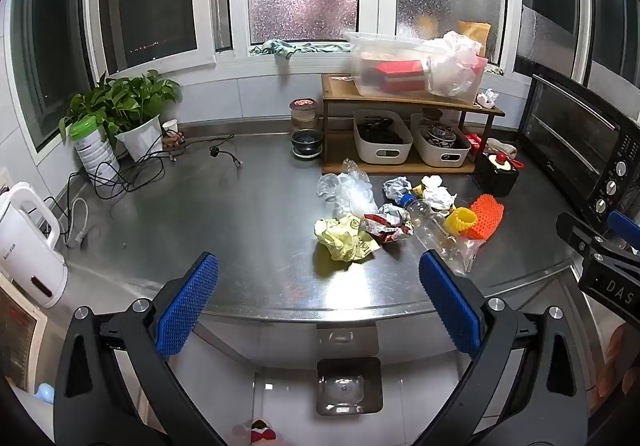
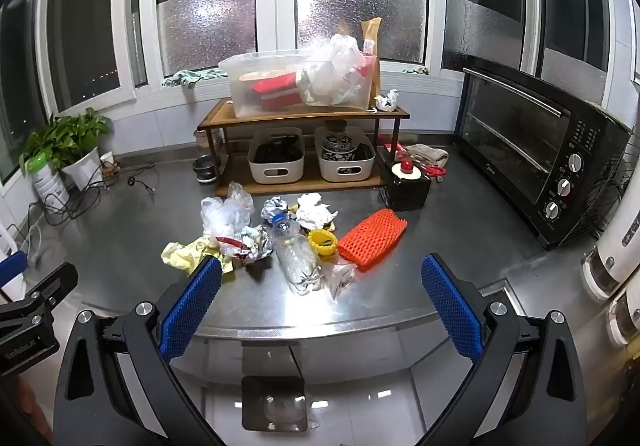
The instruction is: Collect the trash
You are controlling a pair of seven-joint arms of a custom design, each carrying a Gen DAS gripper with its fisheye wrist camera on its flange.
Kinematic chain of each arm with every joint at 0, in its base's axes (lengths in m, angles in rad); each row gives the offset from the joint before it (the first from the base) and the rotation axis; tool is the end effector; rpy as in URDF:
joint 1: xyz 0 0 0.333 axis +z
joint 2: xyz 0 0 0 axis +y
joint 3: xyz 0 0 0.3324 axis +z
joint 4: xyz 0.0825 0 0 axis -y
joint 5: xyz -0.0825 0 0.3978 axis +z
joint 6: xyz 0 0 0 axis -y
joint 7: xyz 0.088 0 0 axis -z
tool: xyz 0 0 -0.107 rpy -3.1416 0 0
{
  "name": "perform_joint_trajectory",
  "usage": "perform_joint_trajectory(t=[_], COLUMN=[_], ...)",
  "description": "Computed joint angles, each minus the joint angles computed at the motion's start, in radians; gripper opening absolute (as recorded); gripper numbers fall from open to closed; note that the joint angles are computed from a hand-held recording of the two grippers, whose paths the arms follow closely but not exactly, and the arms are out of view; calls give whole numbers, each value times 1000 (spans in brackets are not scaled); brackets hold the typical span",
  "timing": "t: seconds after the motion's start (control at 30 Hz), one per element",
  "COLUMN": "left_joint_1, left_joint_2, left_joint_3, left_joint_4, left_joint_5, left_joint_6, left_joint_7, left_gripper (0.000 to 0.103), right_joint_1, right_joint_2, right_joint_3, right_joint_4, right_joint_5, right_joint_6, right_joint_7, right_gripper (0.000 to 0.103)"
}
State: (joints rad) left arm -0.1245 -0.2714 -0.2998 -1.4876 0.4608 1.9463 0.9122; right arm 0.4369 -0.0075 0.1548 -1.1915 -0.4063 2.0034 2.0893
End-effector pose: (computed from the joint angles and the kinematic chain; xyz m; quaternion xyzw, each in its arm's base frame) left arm 0.4302 -0.2030 0.8716 -0.7000 0.5686 -0.2662 0.3404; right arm 0.4725 0.2896 0.8883 -0.6613 0.6080 -0.2859 0.3336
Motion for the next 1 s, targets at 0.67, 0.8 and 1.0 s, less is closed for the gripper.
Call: perform_joint_trajectory(t=[0.67,0.8,1.0], left_joint_1=[0,1,0], left_joint_2=[7,7,5], left_joint_3=[9,7,7], left_joint_4=[-12,-14,-23], left_joint_5=[-7,-4,-6], left_joint_6=[10,11,19], left_joint_7=[0,-3,-2], left_gripper=[95,95,95], right_joint_1=[1,0,-3], right_joint_2=[20,12,17], right_joint_3=[-12,-11,-12], right_joint_4=[23,6,7], right_joint_5=[4,7,18], right_joint_6=[-1,9,9], right_joint_7=[3,2,0], right_gripper=[100,100,100])
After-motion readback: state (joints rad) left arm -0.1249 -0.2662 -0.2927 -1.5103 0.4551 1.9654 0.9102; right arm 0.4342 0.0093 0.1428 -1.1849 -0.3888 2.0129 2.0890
